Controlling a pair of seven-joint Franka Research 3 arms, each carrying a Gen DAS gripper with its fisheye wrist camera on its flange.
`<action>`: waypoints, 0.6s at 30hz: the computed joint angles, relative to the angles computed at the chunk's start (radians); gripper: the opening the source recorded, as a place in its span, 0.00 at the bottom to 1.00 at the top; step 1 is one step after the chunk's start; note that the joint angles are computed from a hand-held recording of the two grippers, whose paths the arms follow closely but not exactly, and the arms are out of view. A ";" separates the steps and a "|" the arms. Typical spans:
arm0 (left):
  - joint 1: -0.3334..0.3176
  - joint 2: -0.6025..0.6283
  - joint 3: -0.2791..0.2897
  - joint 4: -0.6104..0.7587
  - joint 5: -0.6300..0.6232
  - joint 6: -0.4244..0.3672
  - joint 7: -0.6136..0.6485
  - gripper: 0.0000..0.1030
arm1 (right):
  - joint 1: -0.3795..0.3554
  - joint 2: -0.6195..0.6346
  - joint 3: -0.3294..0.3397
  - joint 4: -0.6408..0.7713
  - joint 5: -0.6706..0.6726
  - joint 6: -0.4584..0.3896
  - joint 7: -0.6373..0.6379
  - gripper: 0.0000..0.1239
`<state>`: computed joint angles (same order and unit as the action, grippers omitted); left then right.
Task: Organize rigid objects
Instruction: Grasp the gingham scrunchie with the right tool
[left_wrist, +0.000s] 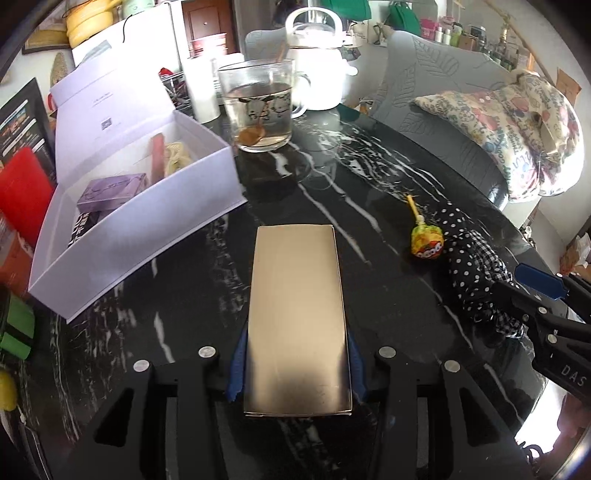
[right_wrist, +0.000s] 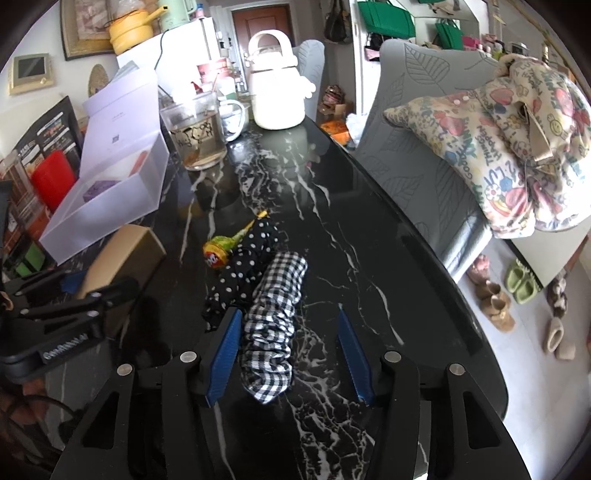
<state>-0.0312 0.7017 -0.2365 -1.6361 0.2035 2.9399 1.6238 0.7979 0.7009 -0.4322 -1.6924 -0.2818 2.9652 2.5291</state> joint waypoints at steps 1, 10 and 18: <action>0.000 -0.001 0.002 -0.001 0.000 0.001 -0.001 0.43 | -0.006 0.002 0.008 0.002 0.003 0.003 -0.005 0.43; 0.019 -0.018 -0.008 -0.034 -0.005 0.015 -0.004 0.43 | 0.008 0.020 -0.002 0.012 0.028 0.006 -0.024 0.19; 0.050 -0.039 -0.029 -0.073 -0.020 0.027 0.009 0.43 | 0.114 0.007 -0.117 -0.039 -0.012 0.017 0.065 0.18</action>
<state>0.0183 0.6628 -0.2657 -1.7092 0.1836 2.9670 1.6330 0.9123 0.7074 -0.5497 -1.7318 -0.2936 2.9818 2.5946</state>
